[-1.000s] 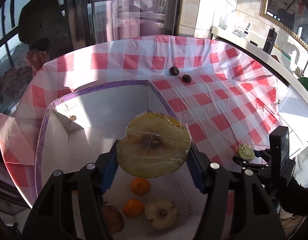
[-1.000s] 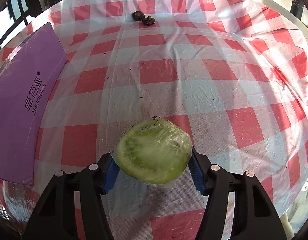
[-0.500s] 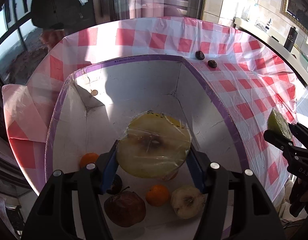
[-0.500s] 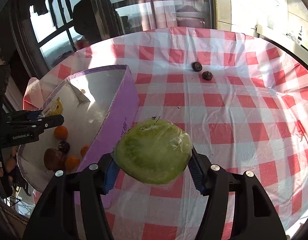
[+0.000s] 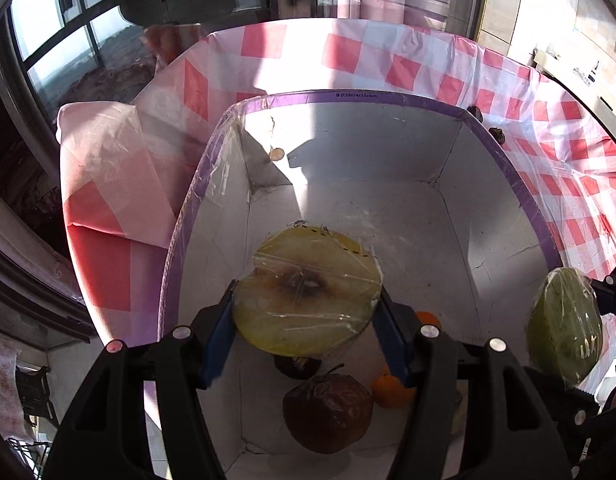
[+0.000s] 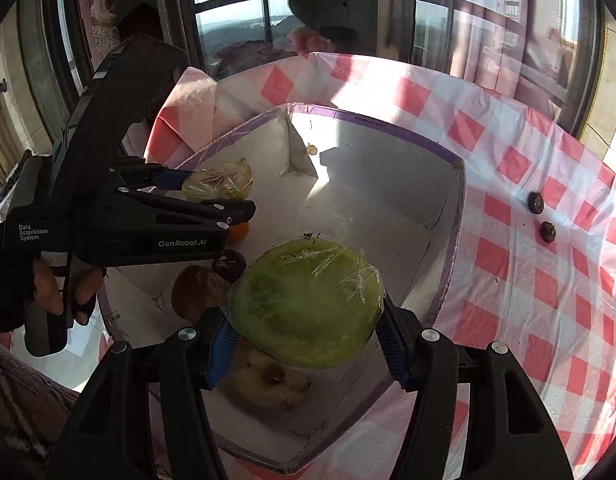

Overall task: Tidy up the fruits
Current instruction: 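Open both tools to drop the apple half and green fruit into the box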

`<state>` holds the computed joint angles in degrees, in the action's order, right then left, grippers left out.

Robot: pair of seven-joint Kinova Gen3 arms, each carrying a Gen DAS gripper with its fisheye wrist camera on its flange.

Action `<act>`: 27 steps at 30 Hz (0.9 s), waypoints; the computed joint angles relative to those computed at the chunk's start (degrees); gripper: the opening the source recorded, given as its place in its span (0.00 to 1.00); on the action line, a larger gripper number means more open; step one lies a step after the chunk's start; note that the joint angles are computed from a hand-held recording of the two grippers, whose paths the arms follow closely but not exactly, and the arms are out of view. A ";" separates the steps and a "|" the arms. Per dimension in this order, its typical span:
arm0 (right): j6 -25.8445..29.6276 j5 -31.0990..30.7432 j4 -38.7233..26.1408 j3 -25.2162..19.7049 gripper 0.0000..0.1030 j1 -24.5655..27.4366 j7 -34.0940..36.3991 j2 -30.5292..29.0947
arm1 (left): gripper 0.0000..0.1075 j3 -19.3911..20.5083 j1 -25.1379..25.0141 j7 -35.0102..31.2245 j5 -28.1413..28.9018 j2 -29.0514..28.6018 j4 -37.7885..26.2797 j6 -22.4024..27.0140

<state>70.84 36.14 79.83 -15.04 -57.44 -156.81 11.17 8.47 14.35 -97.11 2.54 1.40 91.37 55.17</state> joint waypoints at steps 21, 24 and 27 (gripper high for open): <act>-0.04 -9.50 -3.32 2.52 0.60 0.70 10.20 4.44 | 0.71 -0.41 -0.16 0.91 -0.05 2.35 -0.85 2.48; -0.75 -9.43 -2.84 2.26 0.67 0.67 10.02 4.09 | 0.74 -0.44 -0.26 0.92 0.06 2.47 -1.06 2.73; -0.89 -9.12 -2.64 2.21 0.68 0.44 9.54 3.98 | 0.75 -0.42 -0.25 0.90 -0.04 2.48 -1.12 2.87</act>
